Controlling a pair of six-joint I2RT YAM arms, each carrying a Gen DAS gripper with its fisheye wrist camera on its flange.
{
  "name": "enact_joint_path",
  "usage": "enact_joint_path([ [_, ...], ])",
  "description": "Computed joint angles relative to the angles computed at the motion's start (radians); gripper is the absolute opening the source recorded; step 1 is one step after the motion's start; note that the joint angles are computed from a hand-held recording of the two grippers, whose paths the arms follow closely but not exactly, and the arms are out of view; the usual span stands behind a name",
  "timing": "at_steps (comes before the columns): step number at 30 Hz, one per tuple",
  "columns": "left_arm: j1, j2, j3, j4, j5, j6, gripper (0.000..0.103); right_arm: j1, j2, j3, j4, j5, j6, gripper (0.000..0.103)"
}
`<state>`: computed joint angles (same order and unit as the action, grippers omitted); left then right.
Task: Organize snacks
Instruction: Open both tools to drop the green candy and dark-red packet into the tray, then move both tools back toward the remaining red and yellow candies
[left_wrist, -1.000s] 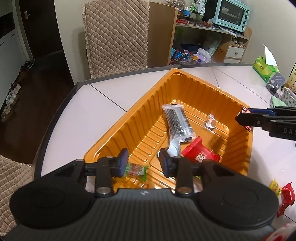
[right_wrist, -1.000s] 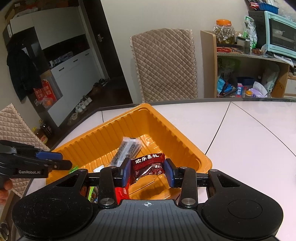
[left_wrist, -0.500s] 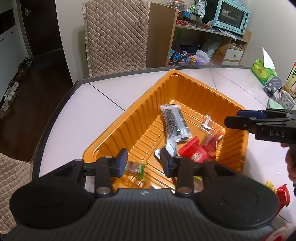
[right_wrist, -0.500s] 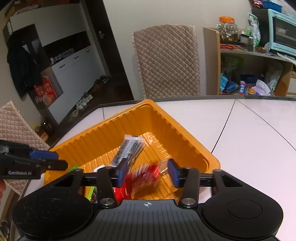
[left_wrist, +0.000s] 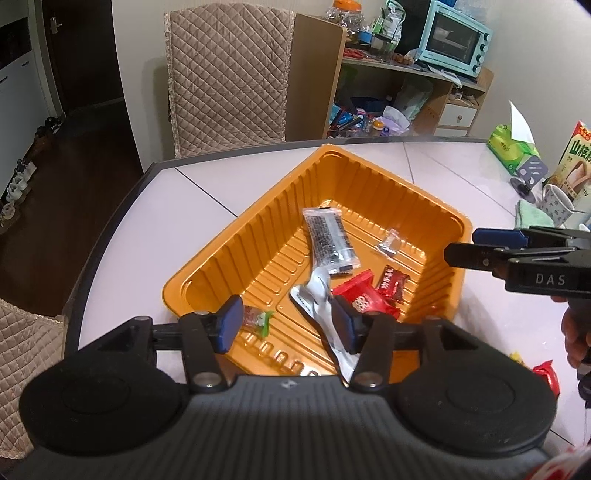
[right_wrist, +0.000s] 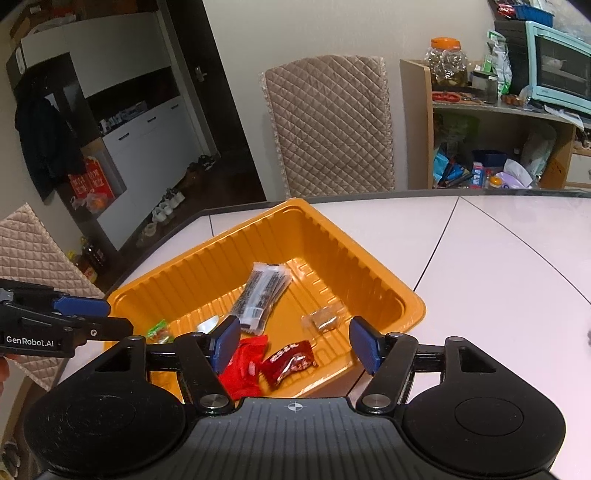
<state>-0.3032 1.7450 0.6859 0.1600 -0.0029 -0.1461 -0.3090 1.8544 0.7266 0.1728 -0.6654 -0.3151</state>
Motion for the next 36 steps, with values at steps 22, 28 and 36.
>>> enact_joint_path([
  [22,-0.249,-0.497,-0.233,-0.223,-0.127,-0.198,0.06,-0.383,-0.561,-0.28,-0.442,-0.19,-0.226,0.084],
  [28,-0.371,-0.597,-0.283,-0.292,-0.189,-0.285,0.061,-0.587,-0.624,-0.263,-0.728,-0.23,-0.48,0.084],
  [36,-0.537,-0.607,-0.323,-0.326,-0.235,-0.411,0.062,-0.87,-0.577,-0.228,-1.023,-0.189,-0.873,0.084],
])
